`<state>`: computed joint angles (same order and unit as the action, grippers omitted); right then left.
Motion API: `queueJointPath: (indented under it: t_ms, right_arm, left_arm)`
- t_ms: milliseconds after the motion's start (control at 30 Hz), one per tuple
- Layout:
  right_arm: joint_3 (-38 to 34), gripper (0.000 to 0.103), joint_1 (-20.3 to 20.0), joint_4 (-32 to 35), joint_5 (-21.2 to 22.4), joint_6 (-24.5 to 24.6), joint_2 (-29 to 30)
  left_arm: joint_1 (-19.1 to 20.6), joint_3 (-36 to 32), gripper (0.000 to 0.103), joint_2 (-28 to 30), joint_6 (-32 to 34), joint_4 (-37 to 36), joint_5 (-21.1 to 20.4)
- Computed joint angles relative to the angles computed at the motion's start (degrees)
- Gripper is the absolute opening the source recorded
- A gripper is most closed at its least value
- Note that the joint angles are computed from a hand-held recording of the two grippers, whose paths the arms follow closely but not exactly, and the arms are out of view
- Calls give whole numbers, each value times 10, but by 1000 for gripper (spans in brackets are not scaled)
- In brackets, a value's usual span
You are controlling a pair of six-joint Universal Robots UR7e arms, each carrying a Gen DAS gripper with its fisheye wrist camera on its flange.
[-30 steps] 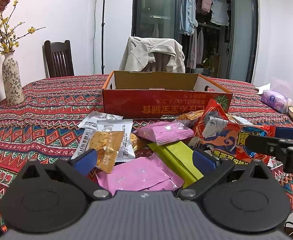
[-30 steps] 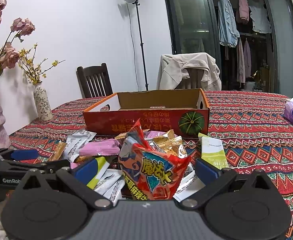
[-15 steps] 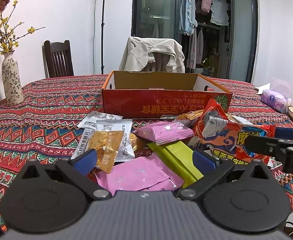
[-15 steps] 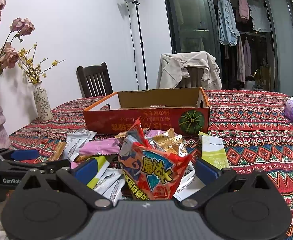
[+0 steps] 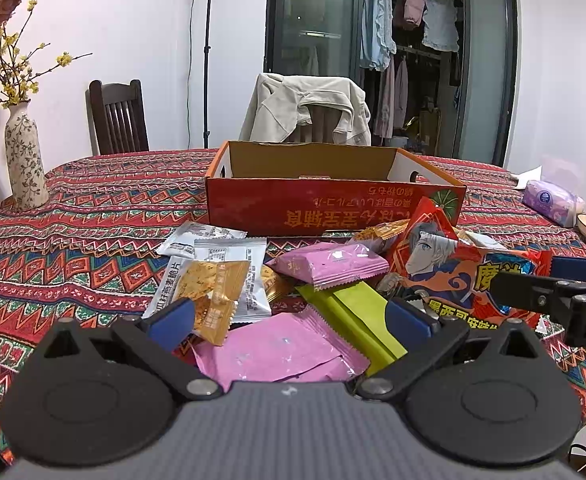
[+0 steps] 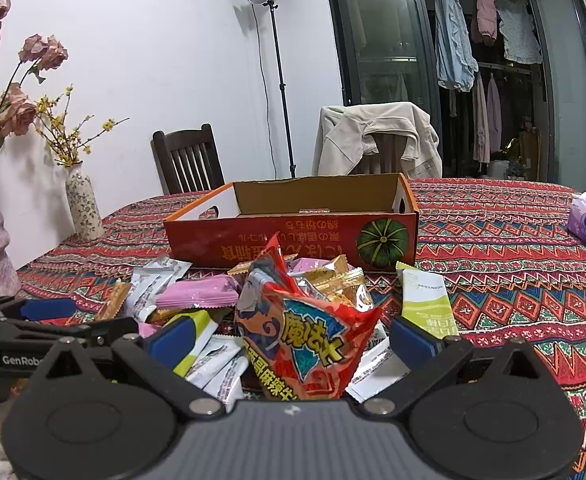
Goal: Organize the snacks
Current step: 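Grasp the red cartoon-printed snack bag with the right gripper and lift it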
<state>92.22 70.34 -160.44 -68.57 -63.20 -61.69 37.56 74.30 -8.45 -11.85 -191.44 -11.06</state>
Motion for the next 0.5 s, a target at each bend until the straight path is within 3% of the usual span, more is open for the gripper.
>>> queueJointPath:
  t_ms: [500]
  right_arm:
    - [-29,101,6,-20,-20,-2,32]
  left_arm:
    - [2,8,103,-8,-30,30,7]
